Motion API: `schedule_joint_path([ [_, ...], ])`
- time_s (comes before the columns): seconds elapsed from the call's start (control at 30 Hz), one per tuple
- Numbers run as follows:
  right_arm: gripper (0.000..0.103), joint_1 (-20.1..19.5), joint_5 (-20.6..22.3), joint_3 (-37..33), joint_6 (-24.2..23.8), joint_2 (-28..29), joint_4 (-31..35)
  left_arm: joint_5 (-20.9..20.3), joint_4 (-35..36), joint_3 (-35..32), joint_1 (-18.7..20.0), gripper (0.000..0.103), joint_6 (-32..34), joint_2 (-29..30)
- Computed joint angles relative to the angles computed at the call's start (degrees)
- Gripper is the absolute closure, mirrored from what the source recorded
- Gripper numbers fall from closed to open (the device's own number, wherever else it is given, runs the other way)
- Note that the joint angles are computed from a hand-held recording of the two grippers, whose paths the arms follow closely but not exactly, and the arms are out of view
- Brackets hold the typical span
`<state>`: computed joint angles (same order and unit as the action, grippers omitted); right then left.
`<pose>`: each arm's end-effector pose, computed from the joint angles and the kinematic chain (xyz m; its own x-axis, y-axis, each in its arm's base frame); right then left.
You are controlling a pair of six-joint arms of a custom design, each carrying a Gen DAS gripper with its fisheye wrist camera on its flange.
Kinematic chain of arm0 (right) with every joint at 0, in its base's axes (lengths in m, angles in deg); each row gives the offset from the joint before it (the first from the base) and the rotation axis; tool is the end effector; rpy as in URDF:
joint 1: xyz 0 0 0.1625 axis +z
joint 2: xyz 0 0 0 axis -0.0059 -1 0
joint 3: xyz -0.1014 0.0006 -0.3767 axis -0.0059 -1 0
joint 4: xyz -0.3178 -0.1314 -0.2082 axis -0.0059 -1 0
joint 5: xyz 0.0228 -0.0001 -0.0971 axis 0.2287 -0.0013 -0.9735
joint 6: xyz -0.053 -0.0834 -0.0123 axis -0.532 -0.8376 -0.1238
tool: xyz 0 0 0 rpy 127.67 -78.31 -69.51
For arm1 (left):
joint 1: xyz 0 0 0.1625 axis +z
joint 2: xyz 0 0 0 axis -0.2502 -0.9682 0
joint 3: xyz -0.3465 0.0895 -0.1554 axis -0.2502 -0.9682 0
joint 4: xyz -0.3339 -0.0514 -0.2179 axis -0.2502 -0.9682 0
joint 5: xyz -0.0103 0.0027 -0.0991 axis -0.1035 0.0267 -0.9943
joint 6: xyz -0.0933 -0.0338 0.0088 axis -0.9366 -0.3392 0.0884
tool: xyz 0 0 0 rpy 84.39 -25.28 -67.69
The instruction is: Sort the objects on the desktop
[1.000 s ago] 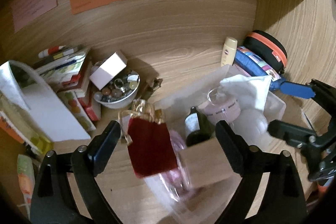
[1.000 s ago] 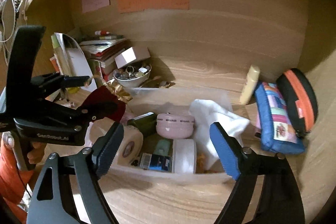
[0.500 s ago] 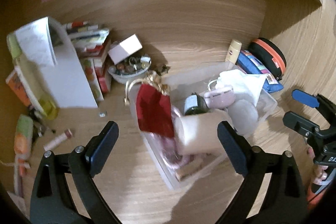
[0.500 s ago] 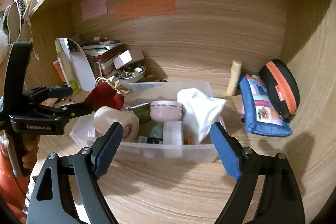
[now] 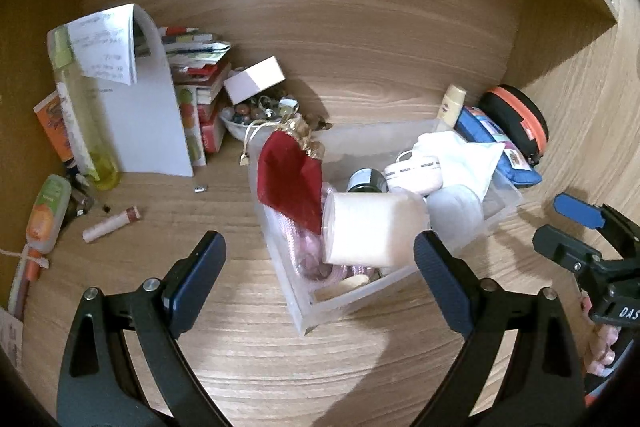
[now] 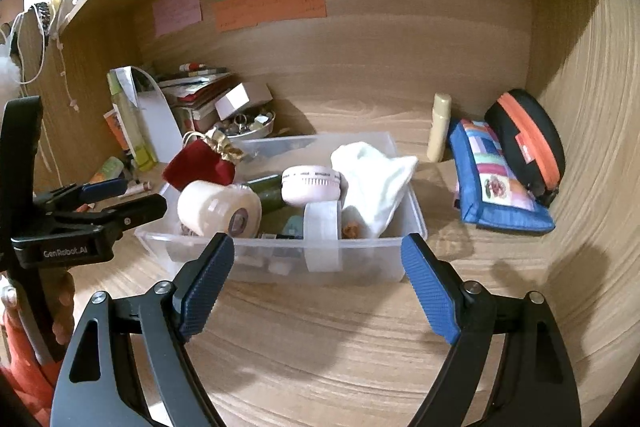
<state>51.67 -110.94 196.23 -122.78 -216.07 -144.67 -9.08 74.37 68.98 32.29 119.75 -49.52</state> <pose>-0.0040 -0.2510 0.3597 -0.7650 -0.0188 0.6437 -0.5228 0.6018 -0.6037 -0.3896 -0.3369 -0.0515 -0.7080 0.4249 -0.5642 0.6824 0.6172 -0.3916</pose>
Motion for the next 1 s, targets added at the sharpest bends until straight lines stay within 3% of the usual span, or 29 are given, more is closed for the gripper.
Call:
schedule_joint_path([
  [1.0, 0.019, 0.75, -1.6, 0.51, 0.7, 0.42, 0.57, -0.43, 0.28, -0.22, -0.93, 0.007, 0.84, 1.42],
])
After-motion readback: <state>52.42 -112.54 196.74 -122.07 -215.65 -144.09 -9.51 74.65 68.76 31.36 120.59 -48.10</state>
